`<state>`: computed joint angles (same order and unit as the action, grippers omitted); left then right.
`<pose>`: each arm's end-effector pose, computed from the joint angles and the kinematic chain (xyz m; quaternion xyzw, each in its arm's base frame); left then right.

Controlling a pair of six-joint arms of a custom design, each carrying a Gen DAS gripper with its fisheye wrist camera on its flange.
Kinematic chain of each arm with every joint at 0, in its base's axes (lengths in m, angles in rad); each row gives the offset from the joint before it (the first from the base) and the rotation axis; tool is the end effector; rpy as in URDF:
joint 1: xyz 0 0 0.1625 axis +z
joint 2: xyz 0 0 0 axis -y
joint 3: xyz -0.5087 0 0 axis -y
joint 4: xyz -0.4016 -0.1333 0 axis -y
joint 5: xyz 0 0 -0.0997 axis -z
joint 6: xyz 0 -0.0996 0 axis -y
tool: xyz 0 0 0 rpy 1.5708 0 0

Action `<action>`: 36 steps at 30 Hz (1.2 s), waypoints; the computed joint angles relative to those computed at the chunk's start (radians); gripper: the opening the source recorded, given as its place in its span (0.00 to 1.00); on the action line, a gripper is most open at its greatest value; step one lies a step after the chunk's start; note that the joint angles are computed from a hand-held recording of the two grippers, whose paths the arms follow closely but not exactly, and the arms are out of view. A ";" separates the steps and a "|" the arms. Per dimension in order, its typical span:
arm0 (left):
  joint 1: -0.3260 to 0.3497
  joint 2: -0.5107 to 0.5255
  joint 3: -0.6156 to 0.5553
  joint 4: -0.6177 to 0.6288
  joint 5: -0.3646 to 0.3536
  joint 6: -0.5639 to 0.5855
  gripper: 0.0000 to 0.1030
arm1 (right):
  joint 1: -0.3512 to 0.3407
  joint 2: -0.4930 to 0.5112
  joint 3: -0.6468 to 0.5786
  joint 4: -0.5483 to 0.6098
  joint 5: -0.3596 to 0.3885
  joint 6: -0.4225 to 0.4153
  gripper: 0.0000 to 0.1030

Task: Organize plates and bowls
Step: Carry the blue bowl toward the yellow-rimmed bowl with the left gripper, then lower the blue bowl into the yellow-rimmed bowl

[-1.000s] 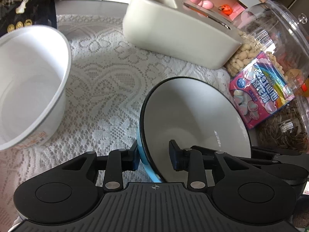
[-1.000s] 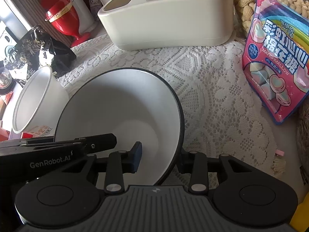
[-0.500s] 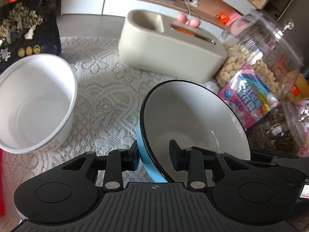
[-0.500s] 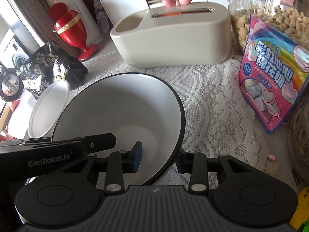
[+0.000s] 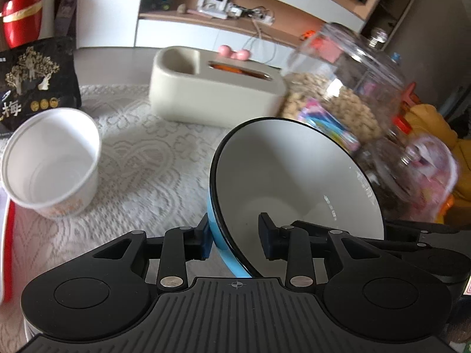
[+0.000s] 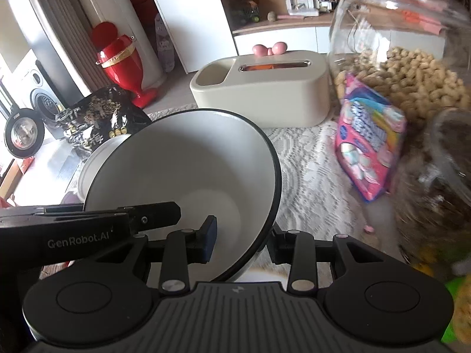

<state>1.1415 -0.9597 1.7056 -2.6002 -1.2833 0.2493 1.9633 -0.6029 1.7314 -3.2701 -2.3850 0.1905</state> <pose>-0.1483 -0.7122 0.2428 0.3070 0.9306 -0.1520 0.1287 0.3285 -0.6343 0.0843 -0.0221 -0.8879 0.3568 0.2896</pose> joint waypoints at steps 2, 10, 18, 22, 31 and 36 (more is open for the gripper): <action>-0.007 -0.022 0.032 0.005 -0.006 0.004 0.34 | 0.016 -0.013 0.032 -0.003 -0.017 0.018 0.35; -0.009 -0.087 0.159 0.029 -0.011 0.029 0.34 | 0.051 -0.056 0.171 0.021 -0.031 0.144 0.35; 0.018 -0.078 0.209 0.008 -0.011 0.021 0.33 | 0.016 -0.040 0.251 -0.019 -0.001 0.217 0.35; 0.018 -0.089 0.216 0.001 -0.015 0.019 0.33 | 0.011 -0.030 0.248 -0.038 -0.004 0.190 0.35; 0.023 -0.092 0.211 -0.010 -0.022 0.033 0.28 | 0.010 -0.021 0.221 0.006 -0.030 0.193 0.35; 0.018 -0.095 0.221 -0.023 -0.012 0.044 0.29 | 0.011 -0.030 0.218 0.032 -0.030 0.208 0.35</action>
